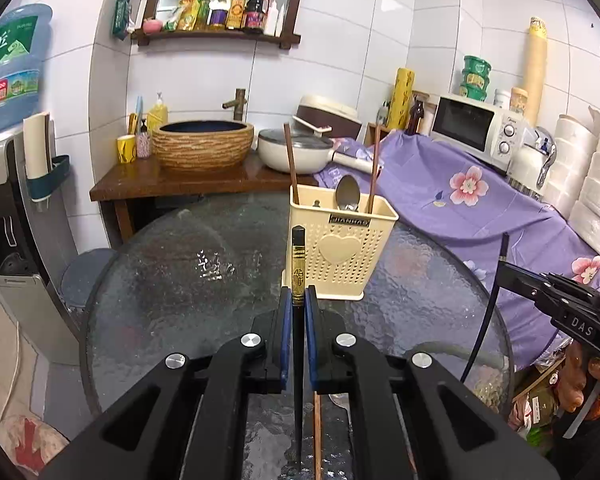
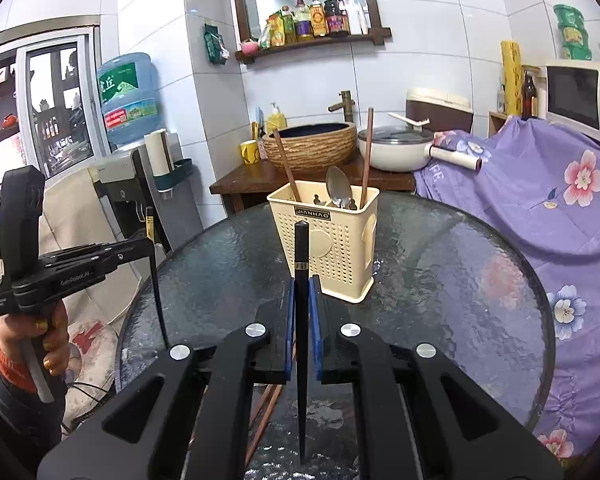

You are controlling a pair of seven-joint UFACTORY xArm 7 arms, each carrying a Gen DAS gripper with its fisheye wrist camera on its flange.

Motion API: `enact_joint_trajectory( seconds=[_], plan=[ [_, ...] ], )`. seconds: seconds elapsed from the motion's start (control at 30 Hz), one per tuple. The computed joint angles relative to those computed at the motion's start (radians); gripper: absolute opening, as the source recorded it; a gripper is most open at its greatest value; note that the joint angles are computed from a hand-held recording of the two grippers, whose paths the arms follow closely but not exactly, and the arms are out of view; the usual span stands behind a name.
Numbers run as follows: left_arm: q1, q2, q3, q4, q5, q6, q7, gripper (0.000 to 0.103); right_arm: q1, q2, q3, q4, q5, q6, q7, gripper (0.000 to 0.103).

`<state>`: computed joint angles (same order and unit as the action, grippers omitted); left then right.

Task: Organize utensils
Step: 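Lift the black chopstick upright to the basket with right gripper while left carries its chopstick there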

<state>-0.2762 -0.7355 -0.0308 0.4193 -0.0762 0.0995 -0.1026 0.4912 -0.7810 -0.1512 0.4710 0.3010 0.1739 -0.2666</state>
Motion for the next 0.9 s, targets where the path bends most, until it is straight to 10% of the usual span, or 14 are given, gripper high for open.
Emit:
enact_joint_trajectory(
  seconds=[0.9],
  plan=[
    [0.004, -0.015, -0.008, 0.024, 0.018, -0.014, 0.018, 0.007, -0.01, -0.008, 0.022, 0.039, -0.027, 0.037, -0.016, 0.008]
  ],
)
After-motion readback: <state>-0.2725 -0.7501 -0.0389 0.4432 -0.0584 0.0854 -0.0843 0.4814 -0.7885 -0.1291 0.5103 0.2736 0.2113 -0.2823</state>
